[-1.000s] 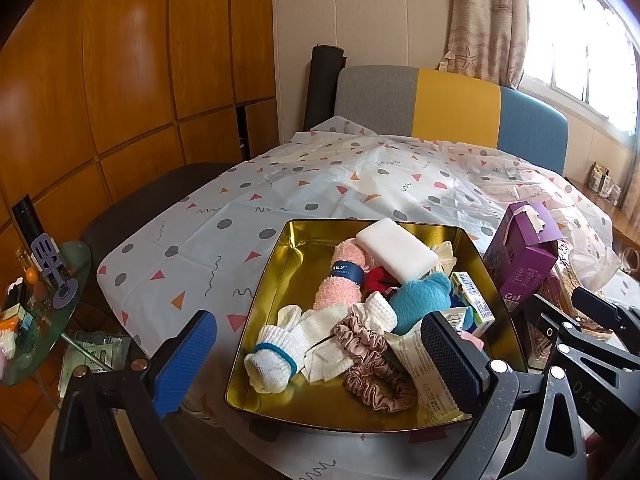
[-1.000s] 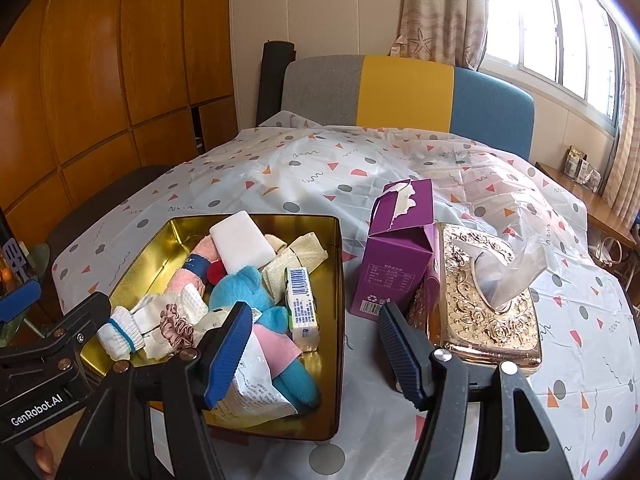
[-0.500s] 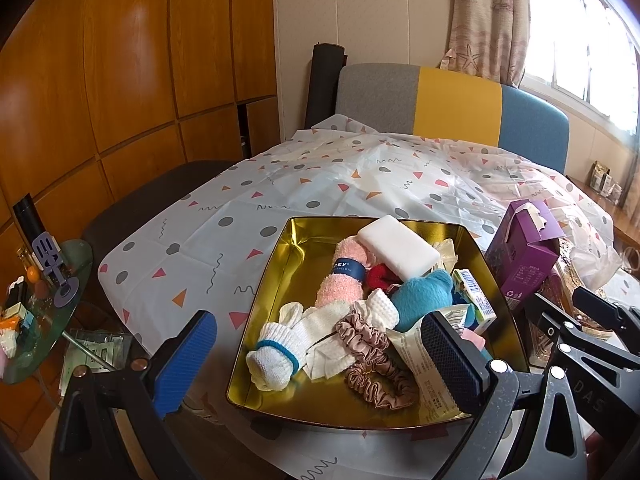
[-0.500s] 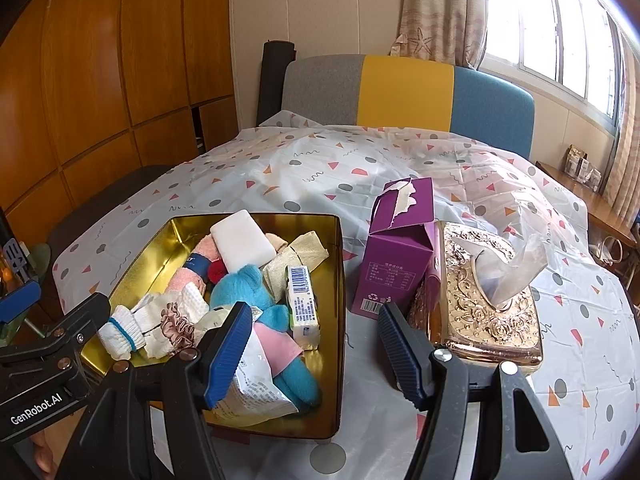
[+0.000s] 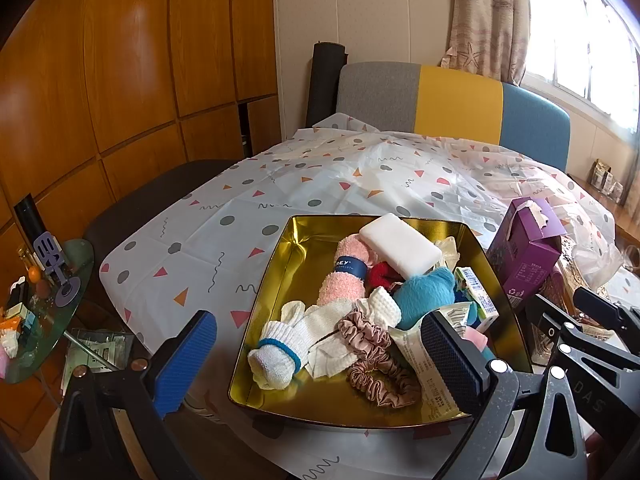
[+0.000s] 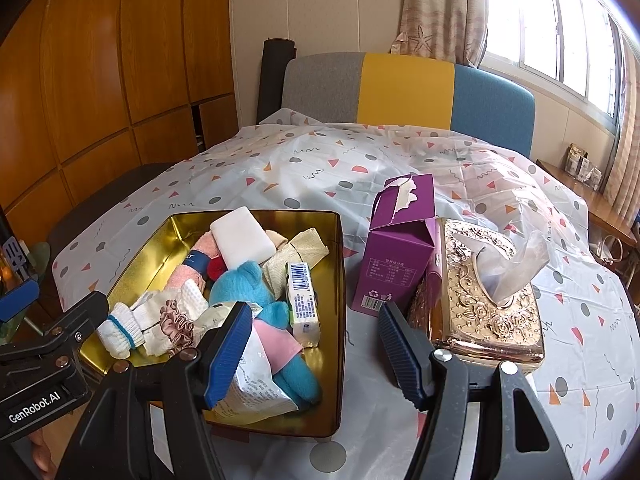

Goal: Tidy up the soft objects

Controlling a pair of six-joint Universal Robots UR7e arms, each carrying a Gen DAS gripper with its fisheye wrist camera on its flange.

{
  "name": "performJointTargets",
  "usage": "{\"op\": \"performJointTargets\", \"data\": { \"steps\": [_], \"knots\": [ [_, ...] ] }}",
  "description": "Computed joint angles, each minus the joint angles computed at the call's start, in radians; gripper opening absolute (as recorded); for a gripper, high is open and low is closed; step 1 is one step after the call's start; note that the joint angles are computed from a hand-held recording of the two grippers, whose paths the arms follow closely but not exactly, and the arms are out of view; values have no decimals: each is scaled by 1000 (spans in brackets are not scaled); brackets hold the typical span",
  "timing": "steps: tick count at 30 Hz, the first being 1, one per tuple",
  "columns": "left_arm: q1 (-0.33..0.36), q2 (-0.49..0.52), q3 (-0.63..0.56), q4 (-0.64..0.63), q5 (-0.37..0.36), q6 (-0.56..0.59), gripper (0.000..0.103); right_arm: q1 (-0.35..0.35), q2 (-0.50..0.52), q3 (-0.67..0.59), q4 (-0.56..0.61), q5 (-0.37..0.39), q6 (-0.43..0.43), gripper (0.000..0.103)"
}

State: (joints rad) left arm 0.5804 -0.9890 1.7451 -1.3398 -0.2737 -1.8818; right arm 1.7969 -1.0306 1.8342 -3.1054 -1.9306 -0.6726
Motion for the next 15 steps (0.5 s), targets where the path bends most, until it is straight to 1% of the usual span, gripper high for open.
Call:
{"op": "performJointTargets", "data": {
  "steps": [4, 9, 11, 12, 14, 15],
  "knots": [
    [0, 1, -2, 5, -2, -3, 103, 0, 0, 0, 3, -2, -1, 66],
    [3, 2, -8, 40, 2, -40, 103, -2, 2, 0, 8, -4, -2, 66],
    [0, 5, -12, 91, 8, -91, 103, -3, 4, -1, 10, -7, -2, 66],
    [0, 6, -15, 103, 9, -98, 101, -3, 5, -2, 8, -8, -2, 66],
    [2, 0, -4, 67, 9, -73, 100, -4, 3, 1, 4, -4, -5, 66],
    [4, -9, 13, 3, 8, -19, 100, -5, 0, 3, -2, 2, -10, 66]
  ]
}}
